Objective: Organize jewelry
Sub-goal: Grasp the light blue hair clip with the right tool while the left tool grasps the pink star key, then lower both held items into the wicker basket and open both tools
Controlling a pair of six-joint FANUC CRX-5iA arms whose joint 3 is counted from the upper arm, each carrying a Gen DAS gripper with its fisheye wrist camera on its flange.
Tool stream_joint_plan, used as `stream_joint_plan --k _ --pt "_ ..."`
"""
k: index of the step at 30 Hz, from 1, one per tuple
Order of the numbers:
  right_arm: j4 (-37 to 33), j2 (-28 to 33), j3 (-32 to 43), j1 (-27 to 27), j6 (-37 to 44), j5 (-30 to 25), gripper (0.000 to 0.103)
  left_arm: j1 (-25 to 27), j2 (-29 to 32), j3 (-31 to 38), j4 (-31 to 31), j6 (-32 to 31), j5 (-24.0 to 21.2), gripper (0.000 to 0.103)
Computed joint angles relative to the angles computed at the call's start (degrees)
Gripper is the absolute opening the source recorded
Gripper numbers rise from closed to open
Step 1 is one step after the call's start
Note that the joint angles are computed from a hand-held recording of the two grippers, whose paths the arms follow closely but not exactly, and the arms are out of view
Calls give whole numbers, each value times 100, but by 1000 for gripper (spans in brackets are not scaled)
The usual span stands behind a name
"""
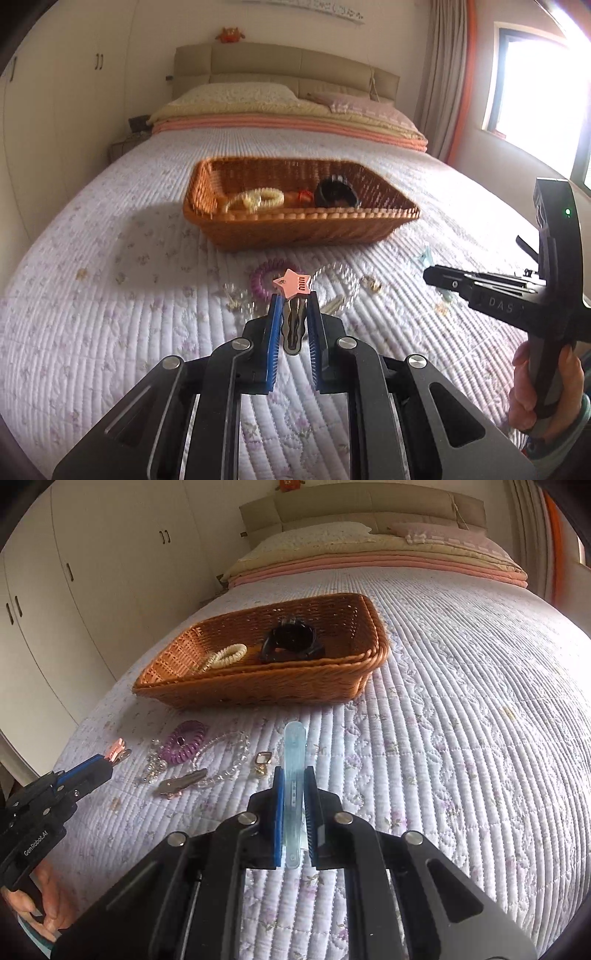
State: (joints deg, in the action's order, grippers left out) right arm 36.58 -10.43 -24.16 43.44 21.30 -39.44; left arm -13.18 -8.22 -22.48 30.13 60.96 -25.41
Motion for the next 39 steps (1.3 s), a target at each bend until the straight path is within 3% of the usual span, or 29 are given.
stream_joint_plan --k 5,9,13,17,22,26,32,35,36,39 --pt "262 27 295 -10 166 103 9 -41 102 232 309 -346 286 12" --pt "-106 477 1009 -202 894 243 9 -38 499 667 638 -681 395 12" --pt "-1141 1244 2161 -526 2061 199 9 32 1152 1370 794 -778 250 12" --pt "-2824 2107 3544 -949 3380 -234 8 149 1804 2084 725 -647 -111 12" --pt "-3460 2985 4638 -1159 3753 -902 8 246 2334 2624 405 -325 -504 12" --pt "-3057 3205 4738 -1047 3493 -1105 8 266 2452 2706 227 -196 -598 12" --pt "-2832 3059 4419 -997 3269 -1004 9 263 2522 2800 82 -116 -722 12" --pt "-2873 2967 4328 -998 3262 -961 9 278 2481 2704 271 -301 -717 13" --pt "-2912 2921 4290 -1010 3271 -935 9 288 2448 2649 384 -387 -723 20" --pt "-2918 2759 4135 -1015 3262 -858 18 305 2222 2296 981 -843 -603 25"
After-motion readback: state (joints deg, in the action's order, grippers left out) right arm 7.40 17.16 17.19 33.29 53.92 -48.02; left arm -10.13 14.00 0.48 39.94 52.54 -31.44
